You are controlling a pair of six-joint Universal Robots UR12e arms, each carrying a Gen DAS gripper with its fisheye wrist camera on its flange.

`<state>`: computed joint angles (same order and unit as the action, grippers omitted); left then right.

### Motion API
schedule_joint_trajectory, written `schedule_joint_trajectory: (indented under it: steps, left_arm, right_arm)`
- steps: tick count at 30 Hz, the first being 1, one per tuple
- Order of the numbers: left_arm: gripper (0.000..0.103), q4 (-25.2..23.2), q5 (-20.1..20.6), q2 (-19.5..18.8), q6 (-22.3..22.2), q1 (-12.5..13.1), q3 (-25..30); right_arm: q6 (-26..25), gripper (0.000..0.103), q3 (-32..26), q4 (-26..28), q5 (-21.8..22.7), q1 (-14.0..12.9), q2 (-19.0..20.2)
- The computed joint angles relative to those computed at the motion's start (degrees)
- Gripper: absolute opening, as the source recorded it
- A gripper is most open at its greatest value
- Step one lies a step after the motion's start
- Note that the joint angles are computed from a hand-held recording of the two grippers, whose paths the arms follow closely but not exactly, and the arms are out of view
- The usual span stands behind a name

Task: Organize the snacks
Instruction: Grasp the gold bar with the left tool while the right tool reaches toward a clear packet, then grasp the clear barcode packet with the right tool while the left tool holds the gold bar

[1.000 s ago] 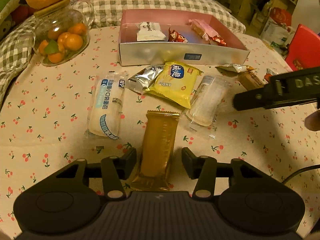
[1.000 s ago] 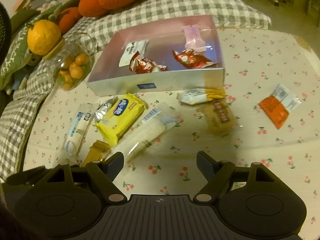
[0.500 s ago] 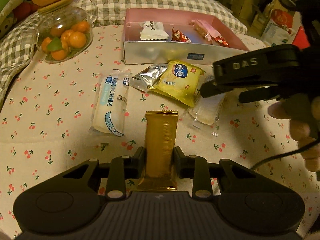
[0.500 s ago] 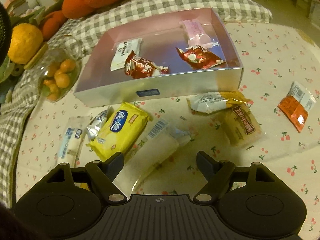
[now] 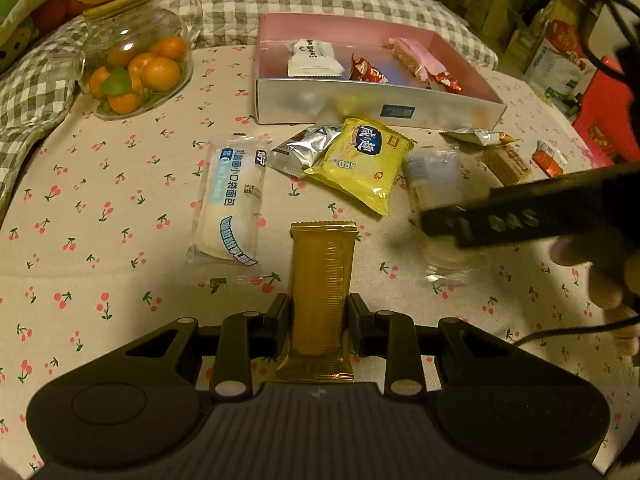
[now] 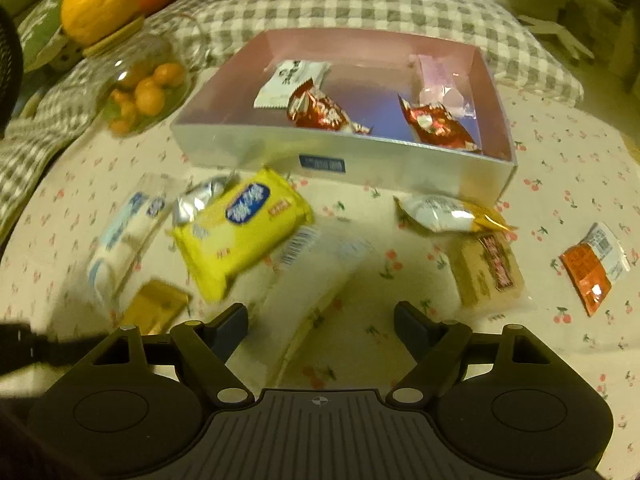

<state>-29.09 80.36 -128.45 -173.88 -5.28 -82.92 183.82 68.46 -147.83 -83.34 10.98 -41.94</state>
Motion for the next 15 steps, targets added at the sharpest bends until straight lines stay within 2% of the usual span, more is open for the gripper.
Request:
schedule_joint_trajectory:
  steps: [5, 8, 15]
  left_arm:
    - [0.028, 0.1, 0.0, 0.1, -0.3, 0.0, 0.0]
    - [0.028, 0.1, -0.1, 0.1, -0.2, -0.1, 0.0]
    - [0.028, 0.1, -0.1, -0.1, -0.7, -0.1, 0.2]
  right_arm:
    - [-1.6, 0.082, 1.7, 1.5, 0.4, -0.8, -1.4]
    - [-0.6, 0.078, 2.1, 2.2, 0.3, -1.0, -1.9]
    - [-2.6, 0.078, 1.5, 0.9, 2.1, -0.6, -1.2]
